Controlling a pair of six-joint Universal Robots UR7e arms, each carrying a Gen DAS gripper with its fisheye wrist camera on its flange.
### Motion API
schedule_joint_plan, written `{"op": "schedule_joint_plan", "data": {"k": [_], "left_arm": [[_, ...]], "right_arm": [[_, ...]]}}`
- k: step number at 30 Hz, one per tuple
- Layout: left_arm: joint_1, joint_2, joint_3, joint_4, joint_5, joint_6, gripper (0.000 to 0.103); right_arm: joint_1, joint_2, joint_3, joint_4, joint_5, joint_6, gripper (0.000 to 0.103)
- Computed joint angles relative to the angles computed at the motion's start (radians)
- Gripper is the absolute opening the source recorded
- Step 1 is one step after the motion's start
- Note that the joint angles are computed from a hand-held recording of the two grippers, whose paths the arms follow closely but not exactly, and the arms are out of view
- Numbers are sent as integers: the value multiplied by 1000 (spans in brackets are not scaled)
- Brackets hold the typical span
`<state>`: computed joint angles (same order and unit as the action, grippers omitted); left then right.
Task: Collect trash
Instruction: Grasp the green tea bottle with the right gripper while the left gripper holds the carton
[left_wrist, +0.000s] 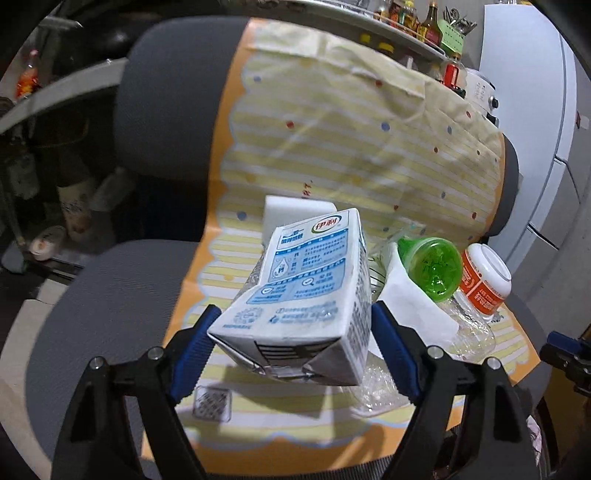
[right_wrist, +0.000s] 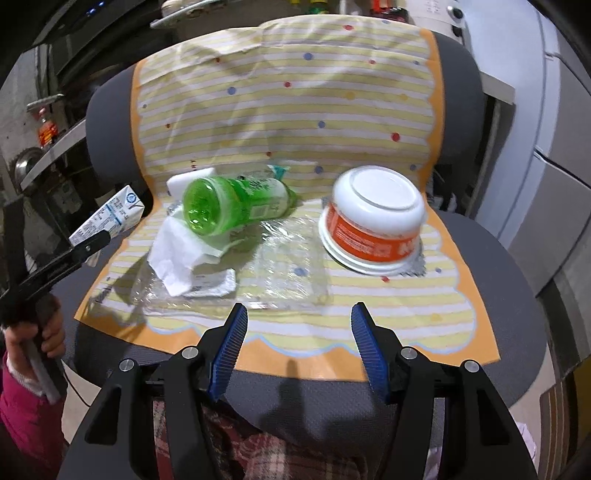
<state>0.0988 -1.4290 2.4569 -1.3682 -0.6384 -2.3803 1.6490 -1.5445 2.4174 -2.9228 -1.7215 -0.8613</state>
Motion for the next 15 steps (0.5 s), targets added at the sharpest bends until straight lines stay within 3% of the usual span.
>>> {"op": "schedule_joint_plan", "data": {"k": [4, 6, 15], "left_arm": [[-14, 30, -32, 54, -18, -25, 80], [-15, 30, -35, 59, -19, -26, 80], [-3, 16, -20, 28, -32, -24, 80]], "right_arm": [[62, 62, -18, -51, 20, 11, 60], [94, 113, -33, -94, 31, 22, 68], [240, 486, -178, -331, -55, 130, 82]]}}
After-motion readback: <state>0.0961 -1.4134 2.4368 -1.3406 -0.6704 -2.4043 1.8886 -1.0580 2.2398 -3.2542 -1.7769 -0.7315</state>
